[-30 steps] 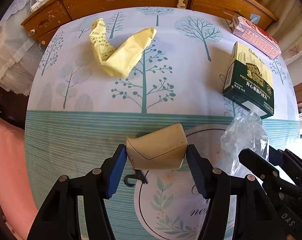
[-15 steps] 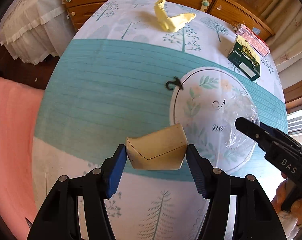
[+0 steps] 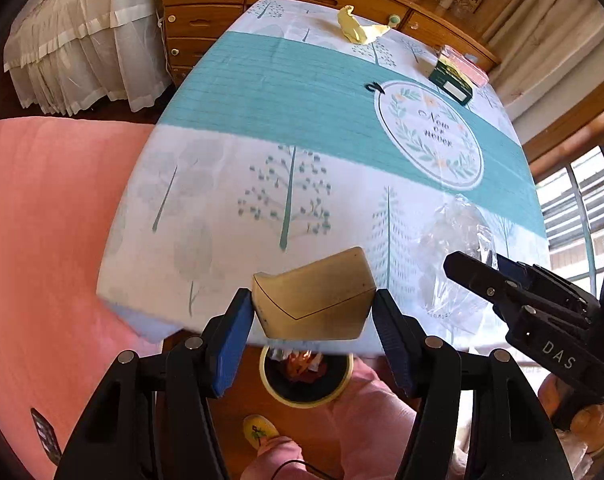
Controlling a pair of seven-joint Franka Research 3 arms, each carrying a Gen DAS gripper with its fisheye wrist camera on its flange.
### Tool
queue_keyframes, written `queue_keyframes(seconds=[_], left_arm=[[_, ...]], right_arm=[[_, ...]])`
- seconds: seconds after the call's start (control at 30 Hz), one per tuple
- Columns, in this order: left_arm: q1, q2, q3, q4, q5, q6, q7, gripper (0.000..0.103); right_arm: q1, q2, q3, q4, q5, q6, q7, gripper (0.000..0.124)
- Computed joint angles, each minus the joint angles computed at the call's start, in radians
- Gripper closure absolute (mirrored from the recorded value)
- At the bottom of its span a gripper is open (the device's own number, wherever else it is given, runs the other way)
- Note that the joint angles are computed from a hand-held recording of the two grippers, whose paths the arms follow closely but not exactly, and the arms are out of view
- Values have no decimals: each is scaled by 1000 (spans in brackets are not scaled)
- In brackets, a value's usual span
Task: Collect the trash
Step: 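Carry the beige box and plastic bag over the bin with both tools, then open both tools to drop the beige box and plastic bag into the bin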
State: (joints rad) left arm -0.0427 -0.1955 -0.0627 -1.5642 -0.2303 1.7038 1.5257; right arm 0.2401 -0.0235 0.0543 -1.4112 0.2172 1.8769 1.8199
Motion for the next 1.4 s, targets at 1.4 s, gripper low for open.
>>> queue_keyframes(seconds=[1.4], left_arm=[[-163,-211,29,-1049,-123,489,179,24]], right_arm=[[119,-523,162,-1183,-23,276,390,91]])
